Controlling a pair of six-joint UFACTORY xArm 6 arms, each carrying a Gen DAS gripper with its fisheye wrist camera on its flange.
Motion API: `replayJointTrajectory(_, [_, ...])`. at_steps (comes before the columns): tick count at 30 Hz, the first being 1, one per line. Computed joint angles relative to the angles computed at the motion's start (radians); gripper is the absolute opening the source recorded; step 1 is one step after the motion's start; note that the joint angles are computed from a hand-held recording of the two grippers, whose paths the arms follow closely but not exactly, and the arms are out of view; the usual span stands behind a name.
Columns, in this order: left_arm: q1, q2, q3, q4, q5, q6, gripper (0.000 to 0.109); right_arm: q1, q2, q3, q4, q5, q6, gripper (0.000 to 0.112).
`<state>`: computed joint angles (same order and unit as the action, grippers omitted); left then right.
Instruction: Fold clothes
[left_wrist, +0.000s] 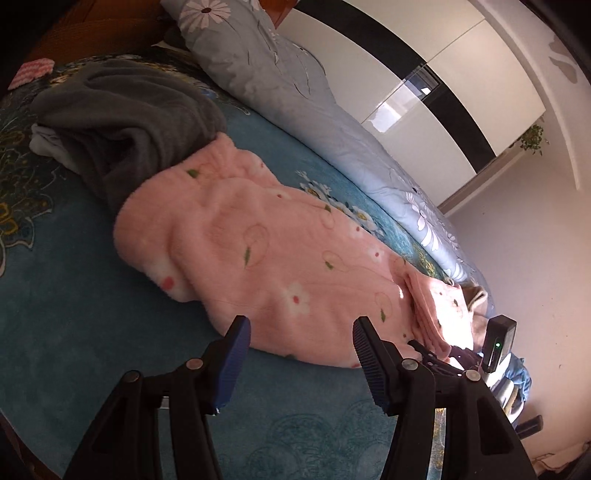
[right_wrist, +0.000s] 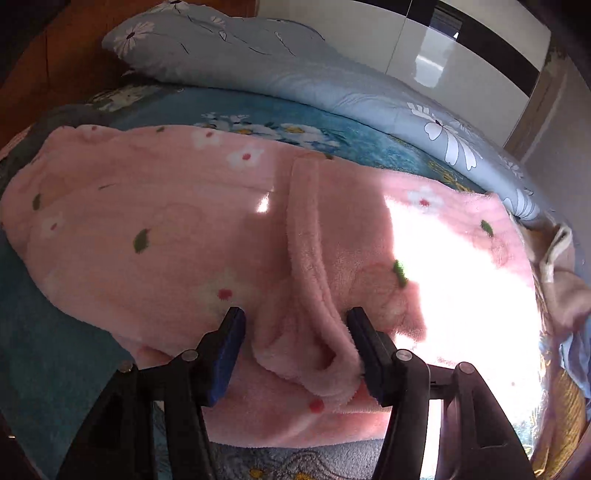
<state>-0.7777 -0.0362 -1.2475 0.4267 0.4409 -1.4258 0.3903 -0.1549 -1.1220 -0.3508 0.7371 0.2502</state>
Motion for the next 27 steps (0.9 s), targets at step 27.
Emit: replayJointTrajectory(27, [0.065,-0.104,0.21,0.019,-0.087,-0.186,0.062,-0.028,0.063,-0.083,0.489,-0.02,-0.067,0.03])
